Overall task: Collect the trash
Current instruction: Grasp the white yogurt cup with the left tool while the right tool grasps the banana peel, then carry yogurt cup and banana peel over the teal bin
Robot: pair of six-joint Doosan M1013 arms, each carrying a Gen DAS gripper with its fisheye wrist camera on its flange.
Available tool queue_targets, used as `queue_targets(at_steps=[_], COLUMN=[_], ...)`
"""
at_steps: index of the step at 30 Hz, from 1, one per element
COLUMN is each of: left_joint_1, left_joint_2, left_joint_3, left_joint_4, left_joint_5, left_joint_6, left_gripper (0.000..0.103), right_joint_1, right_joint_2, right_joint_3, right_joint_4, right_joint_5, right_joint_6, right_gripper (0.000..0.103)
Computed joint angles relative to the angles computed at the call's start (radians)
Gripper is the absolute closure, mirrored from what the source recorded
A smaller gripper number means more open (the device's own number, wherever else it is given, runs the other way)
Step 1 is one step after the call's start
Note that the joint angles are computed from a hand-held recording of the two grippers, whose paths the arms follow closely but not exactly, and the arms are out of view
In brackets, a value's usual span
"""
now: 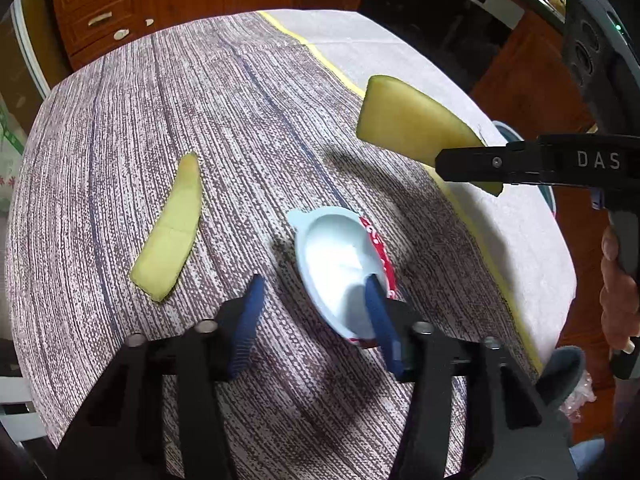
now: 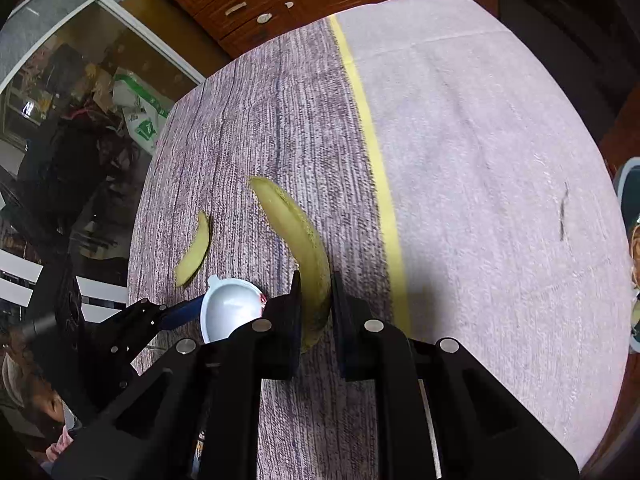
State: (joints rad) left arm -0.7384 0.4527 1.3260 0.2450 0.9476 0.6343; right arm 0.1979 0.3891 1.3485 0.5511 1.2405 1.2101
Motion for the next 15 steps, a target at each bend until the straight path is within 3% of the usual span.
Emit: queue_targets(at_steps=[2, 4, 9, 15], left_joint_1=[-0.003, -0.006, -0.02, -0.045], left_joint_2=[0.004, 0.008, 0.023, 0.03], left_joint_3=[-0.007, -0.013, -0.041, -0.077], left_joint_4=[-0.006, -0.004, 0.025, 0.142], left_joint_5=[0.002, 0.011, 0.044, 0.079], left_joint_6=[0.009, 0.016, -0.004, -0.097], left_gripper=[0.066, 0.068, 0.097, 0.097], right_joint_1=[-0.005, -0.011, -0.027, -0.047], right_joint_2=[-0.002, -0.004, -0.017, -0.026], right_joint_3=[0.006, 0.012, 0.031, 0.038], right_joint_4=[0.005, 0.012, 0.04, 0.057], right_joint_5=[-0.003, -0.003, -0.009, -0.011], right_joint_6=[-0.001, -0.002, -0.021, -0.04], right_gripper=[0.091, 0.091, 0.091, 0.091])
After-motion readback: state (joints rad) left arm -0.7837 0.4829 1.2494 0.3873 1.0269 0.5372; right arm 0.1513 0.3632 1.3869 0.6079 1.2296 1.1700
